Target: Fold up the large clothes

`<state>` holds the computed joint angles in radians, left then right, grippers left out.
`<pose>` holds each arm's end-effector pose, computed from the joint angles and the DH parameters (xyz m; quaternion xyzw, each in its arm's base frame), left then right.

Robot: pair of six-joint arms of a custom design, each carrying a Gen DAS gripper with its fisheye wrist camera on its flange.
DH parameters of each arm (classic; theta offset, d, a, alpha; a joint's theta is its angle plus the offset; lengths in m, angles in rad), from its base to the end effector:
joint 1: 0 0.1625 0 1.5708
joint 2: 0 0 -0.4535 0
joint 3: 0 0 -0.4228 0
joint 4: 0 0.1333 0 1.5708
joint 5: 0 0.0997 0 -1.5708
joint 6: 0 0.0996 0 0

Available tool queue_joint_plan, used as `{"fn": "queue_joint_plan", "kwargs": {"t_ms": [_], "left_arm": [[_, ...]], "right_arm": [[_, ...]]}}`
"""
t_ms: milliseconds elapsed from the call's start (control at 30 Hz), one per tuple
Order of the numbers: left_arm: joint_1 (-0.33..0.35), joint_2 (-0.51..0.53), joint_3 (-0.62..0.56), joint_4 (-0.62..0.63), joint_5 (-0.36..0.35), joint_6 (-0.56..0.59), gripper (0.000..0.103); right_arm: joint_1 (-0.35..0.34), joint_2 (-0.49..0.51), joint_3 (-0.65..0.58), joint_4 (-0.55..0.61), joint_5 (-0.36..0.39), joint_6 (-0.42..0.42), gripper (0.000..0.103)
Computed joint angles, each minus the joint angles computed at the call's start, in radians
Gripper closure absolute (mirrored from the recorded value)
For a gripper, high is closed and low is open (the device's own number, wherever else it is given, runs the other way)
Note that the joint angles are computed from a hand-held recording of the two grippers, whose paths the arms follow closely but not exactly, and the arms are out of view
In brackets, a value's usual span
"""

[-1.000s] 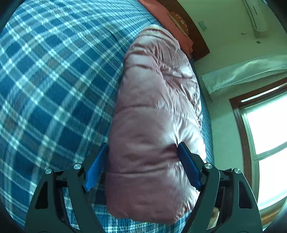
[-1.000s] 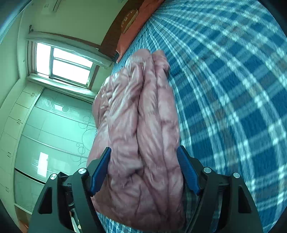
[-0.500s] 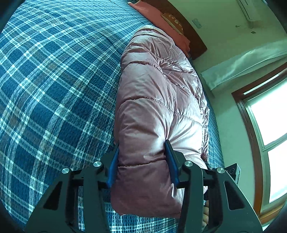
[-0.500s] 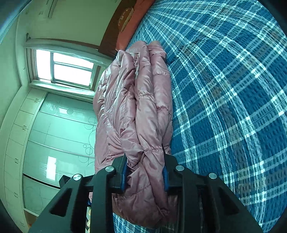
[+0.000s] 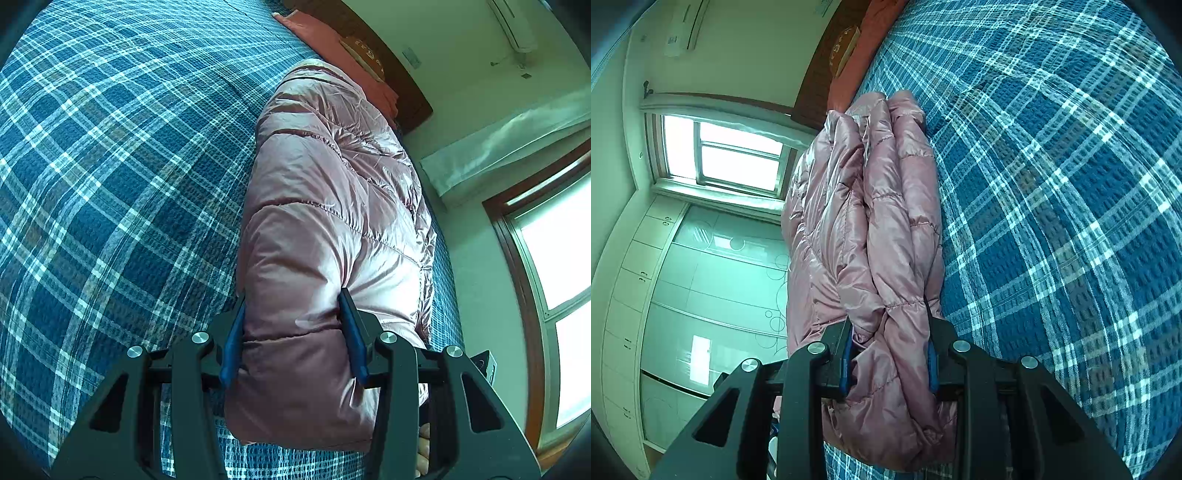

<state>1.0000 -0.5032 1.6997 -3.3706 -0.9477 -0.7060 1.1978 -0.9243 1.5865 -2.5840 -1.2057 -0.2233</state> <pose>-0.2063 -0.6755 -0.0224 -0.1523 0.9007 -0.4015 0.0665 -0.1096 -0.7434 0.2114 0.0408 0.9679 -0.2166 0.1204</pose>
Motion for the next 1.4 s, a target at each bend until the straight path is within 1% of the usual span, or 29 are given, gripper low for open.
{"fn": "queue_joint_plan", "kwargs": {"t_ms": [167,300,467,567,767,867,967,1067,1133,1167,1267,1333,1400], "left_arm": [[-0.014,0.008,-0.005,0.012,0.047,-0.011,0.055],[-0.023,0.004,-0.008,0.046,0.080,-0.033,0.045],[-0.042,-0.005,0.008,0.060,0.121,-0.054,0.042],[-0.065,-0.012,0.021,0.083,0.171,-0.055,0.038],[-0.111,-0.023,0.048,0.134,0.262,-0.058,0.034],[-0.135,-0.026,0.057,0.176,0.322,-0.059,0.031],[-0.161,-0.031,0.067,0.221,0.380,-0.065,0.030],[-0.182,-0.038,0.079,0.277,0.419,-0.088,0.027],[-0.195,-0.045,0.090,0.320,0.445,-0.115,0.026],[-0.201,-0.047,0.095,0.341,0.457,-0.129,0.025],[-0.224,-0.057,0.113,0.428,0.496,-0.185,0.021],[-0.237,-0.066,0.120,0.508,0.520,-0.231,0.019],[-0.253,-0.079,0.131,0.587,0.539,-0.284,0.015]], "right_arm": [[0.004,-0.015,0.039,-0.057,-0.015,0.008,0.071],[0.009,-0.035,0.078,-0.106,-0.018,0.026,0.063],[0.010,-0.068,0.135,-0.167,-0.028,0.034,0.058],[0.008,-0.093,0.165,-0.187,-0.037,0.026,0.057],[0.005,-0.146,0.230,-0.216,-0.065,-0.004,0.056],[0.004,-0.175,0.263,-0.235,-0.080,-0.021,0.056],[0.011,-0.213,0.311,-0.267,-0.115,-0.052,0.055],[0.019,-0.243,0.352,-0.299,-0.151,-0.075,0.046],[0.027,-0.264,0.380,-0.319,-0.182,-0.102,0.046],[0.032,-0.272,0.393,-0.330,-0.202,-0.115,0.046],[0.060,-0.294,0.437,-0.382,-0.293,-0.166,0.046],[0.077,-0.303,0.465,-0.422,-0.346,-0.199,0.045],[0.094,-0.315,0.496,-0.470,-0.392,-0.232,0.039]]}}
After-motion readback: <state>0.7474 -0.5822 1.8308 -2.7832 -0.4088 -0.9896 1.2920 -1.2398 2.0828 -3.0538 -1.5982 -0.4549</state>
